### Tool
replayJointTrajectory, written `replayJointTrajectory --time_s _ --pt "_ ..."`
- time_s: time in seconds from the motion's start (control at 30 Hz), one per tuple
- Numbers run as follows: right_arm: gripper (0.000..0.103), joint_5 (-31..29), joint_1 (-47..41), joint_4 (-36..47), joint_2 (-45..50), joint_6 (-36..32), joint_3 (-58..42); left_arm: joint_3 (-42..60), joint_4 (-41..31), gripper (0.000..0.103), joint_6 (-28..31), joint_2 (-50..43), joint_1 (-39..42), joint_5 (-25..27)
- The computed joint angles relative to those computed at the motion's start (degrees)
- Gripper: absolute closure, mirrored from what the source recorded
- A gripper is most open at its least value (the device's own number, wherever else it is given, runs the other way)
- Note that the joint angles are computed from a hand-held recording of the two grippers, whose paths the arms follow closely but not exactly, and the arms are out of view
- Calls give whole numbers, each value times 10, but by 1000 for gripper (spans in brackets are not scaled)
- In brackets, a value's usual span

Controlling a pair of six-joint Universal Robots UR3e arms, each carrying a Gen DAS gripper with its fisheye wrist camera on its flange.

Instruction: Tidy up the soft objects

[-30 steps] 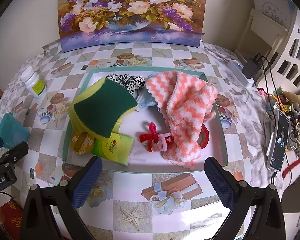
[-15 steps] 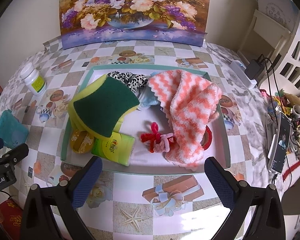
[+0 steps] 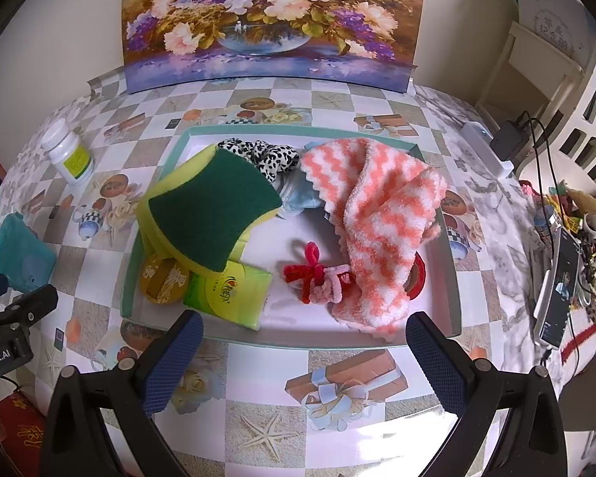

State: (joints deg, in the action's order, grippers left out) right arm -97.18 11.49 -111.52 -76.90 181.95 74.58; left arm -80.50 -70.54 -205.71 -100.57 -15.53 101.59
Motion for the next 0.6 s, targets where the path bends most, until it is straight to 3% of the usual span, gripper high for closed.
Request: replayJointTrajectory --time_s 0.6 --pt "0 1 -5 -2 -1 -2 4 -18 6 7 -10 14 14 -12"
